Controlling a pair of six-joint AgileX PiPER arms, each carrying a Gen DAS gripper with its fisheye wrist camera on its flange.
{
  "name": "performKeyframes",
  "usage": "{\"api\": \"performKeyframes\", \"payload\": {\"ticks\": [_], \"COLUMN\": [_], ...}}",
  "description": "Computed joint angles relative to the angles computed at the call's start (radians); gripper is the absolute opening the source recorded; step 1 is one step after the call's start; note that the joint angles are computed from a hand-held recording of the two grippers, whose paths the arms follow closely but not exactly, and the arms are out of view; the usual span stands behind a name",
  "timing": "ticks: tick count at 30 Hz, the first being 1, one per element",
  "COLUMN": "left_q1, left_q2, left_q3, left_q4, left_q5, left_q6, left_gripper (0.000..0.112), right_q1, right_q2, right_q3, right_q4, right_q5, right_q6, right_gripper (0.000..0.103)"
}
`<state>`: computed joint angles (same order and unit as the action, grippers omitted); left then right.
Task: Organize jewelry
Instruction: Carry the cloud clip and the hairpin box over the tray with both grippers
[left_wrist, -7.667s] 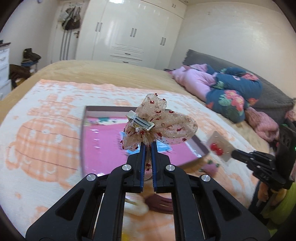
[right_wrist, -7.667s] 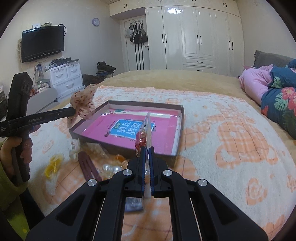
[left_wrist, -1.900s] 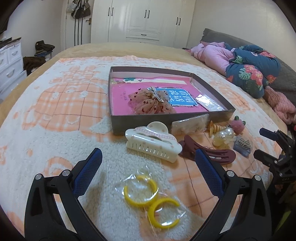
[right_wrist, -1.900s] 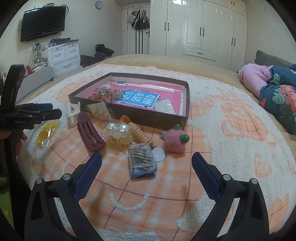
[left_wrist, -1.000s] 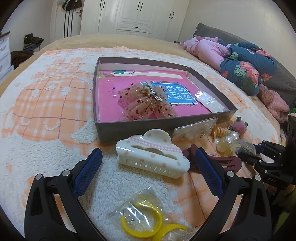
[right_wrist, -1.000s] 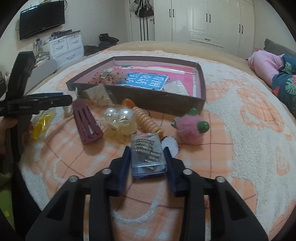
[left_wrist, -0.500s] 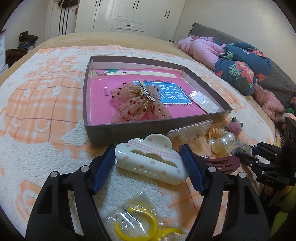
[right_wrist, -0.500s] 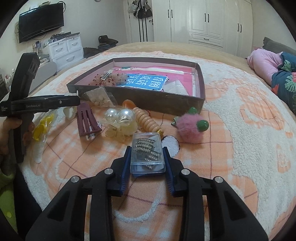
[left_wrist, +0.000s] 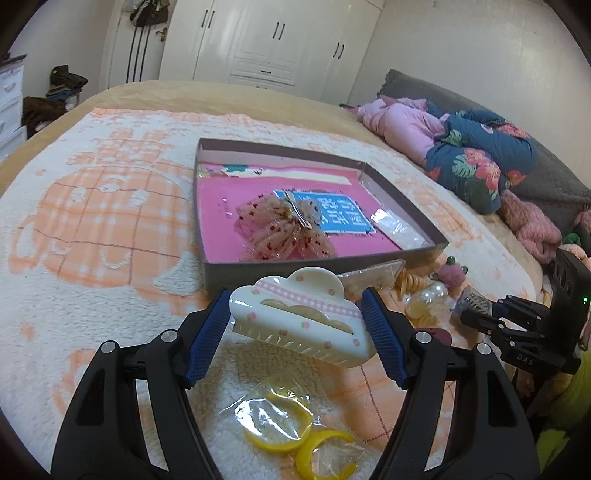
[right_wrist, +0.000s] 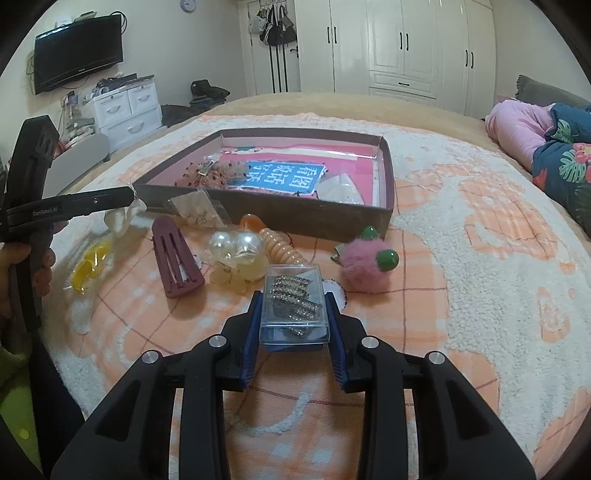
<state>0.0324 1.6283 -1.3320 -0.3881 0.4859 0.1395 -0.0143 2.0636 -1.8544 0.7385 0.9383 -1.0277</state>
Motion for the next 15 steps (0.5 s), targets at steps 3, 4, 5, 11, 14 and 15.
{"api": "performKeyframes", "payload": {"ticks": [3, 4, 5, 11, 14, 15], "left_q1": [0.009, 0.011, 0.014, 0.033, 0.042, 0.044], "left_q2": [-0.025, -0.032, -0.041, -0.076, -0.092, -0.095], "left_q3": [0.022, 0.028, 0.033, 0.046, 0.052, 0.052], "left_q4": [-0.023, -0.025, -0.026, -0.031, -0.029, -0.023], "left_q5": [-0.015, -0.019, -0.024, -0.034, -0.039, -0.041], "left_q6": [0.014, 0.014, 0.011, 0.000, -0.007, -0.013], "left_gripper": [0.063, 0.063, 0.063, 0.063, 0.063, 0.063], "right_q1": [0.003, 0.006, 0.008, 0.038, 0.057, 0.062], "right_q2": [-0.022, -0.028, -0.033, -0.048, -0.042, -0.040], "right_q3": [0.020, 0.022, 0.024, 0.004, -0.025, -0.033], "right_q4": [0.018, 0.021, 0.027, 0.048, 0.052, 0.052], "right_q5": [-0.005, -0.005, -0.003, 0.015, 0.021, 0.022], "right_q6": [-0.019, -0.020, -0.026, -0.032, -0.023, -0.020], "right_gripper": [0.031, 0.031, 0.031, 0.031, 0.031, 0.031]}}
